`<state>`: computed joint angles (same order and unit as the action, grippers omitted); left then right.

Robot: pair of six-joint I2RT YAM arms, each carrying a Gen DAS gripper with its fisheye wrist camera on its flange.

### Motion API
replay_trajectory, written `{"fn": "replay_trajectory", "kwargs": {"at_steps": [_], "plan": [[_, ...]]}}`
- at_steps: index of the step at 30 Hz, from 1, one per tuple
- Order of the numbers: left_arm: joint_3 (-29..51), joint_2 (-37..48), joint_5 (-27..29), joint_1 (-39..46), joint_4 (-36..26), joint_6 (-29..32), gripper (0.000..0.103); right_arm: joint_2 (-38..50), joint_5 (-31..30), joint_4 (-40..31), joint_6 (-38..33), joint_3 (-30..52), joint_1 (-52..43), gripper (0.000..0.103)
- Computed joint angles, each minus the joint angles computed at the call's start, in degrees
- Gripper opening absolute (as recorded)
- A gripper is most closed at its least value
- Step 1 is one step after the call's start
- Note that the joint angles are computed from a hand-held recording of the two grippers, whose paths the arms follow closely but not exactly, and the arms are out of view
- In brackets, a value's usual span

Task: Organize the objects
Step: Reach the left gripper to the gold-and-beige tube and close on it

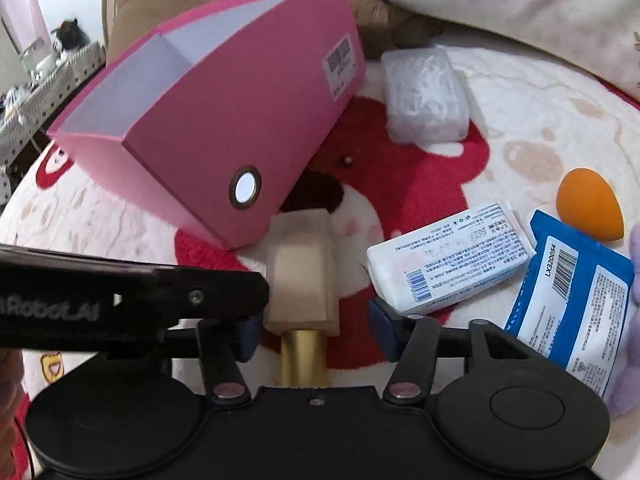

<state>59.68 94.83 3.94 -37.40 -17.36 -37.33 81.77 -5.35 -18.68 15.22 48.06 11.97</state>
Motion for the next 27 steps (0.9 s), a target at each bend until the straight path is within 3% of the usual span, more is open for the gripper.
{"fn": "replay_trajectory", "kwargs": {"at_steps": [1, 8, 12, 17, 27], "plan": [[0.21, 0.35, 0.8, 0.1, -0.07, -0.08, 0.04, -0.25, -0.46, -0.88, 0.02, 0.25, 0.04, 0.04], [-1.18, -0.01, 6.57, -0.02, 0.81, -1.03, 0.04, -3.84, -5.21, -6.36, 9.91, -0.49, -2.32, 0.04], [0.45, 1.25, 8.44, -0.84, -2.93, -0.58, 0.041, -5.81, -7.5, -10.13, 13.38, -1.09, -2.33, 0.04], [0.79, 1.93, 7.77, -1.91, -3.8, 0.64, 0.044, -7.07, -8.47, -9.7, 12.64, -2.94, -2.37, 0.04], [-0.39, 3.62, 6.42, -3.25, 0.41, 1.37, 0.049, -6.72, -11.42, -6.28, 9.2, -5.15, -4.29, 0.041]]}}
